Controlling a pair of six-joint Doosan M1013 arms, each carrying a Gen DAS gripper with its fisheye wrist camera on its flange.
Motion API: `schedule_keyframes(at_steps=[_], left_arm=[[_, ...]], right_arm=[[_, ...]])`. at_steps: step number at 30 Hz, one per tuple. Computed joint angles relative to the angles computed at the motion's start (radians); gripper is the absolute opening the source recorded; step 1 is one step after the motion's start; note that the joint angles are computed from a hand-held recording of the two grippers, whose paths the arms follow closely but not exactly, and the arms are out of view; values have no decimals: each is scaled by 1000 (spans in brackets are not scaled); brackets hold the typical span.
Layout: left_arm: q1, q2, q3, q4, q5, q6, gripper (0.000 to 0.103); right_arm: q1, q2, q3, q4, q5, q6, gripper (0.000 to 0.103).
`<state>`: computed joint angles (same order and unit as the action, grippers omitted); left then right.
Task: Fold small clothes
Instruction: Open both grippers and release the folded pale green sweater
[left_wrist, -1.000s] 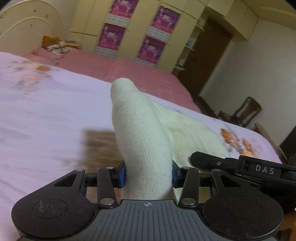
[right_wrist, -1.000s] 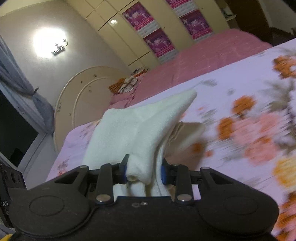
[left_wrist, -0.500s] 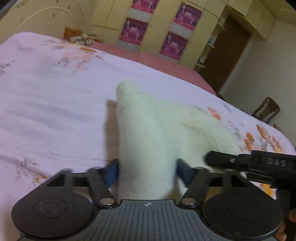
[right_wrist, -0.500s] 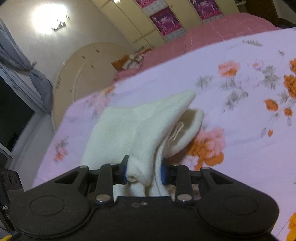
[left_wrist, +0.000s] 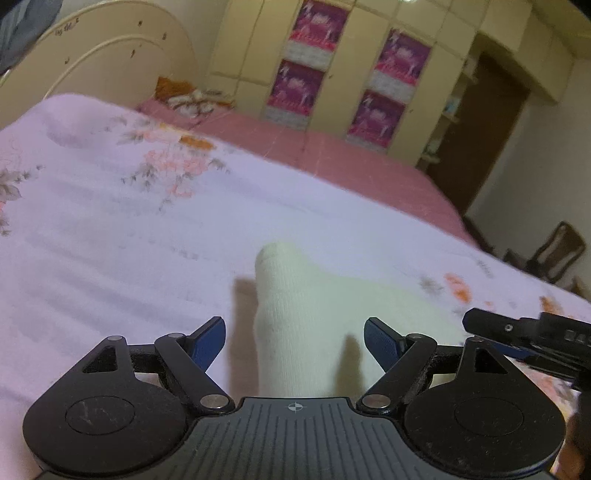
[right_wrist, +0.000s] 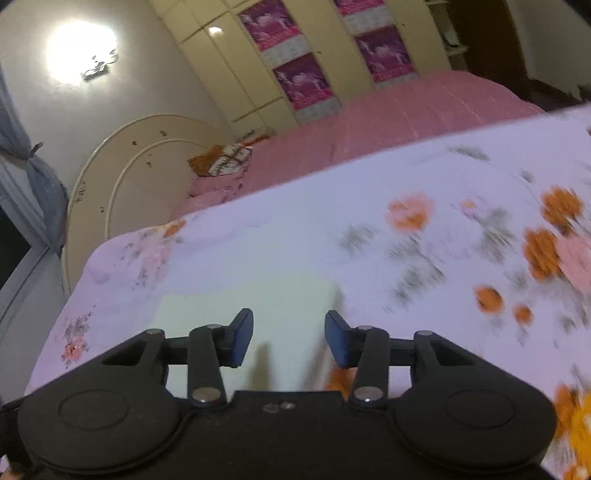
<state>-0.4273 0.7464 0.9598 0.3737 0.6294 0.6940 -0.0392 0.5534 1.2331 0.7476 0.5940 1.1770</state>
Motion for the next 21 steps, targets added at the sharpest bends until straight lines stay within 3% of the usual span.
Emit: schedule_keyframes(at_steps=[3,7,11,13,17,21], left_arm=[[9,49,-65,-39,63,-2,82],[-1,56,-63,11,64,-29,88],[-4,47,-56,22,77,-38,89],[-7,27,-28,49,61,-31,89],[-27,-28,57,85,18,9,89],[-39,-57,111,74,4,19,90]], right_arm=[[17,35,-48,-56,25,21,41],[31,81,-103,-240,69,157,28],[32,81,-109,-273,67,156,27],[29,62,-93,-241,63,142,30],[30,-7,-5,-111,20,-31,30],[39,-60,80,-90,-1,-120,30]])
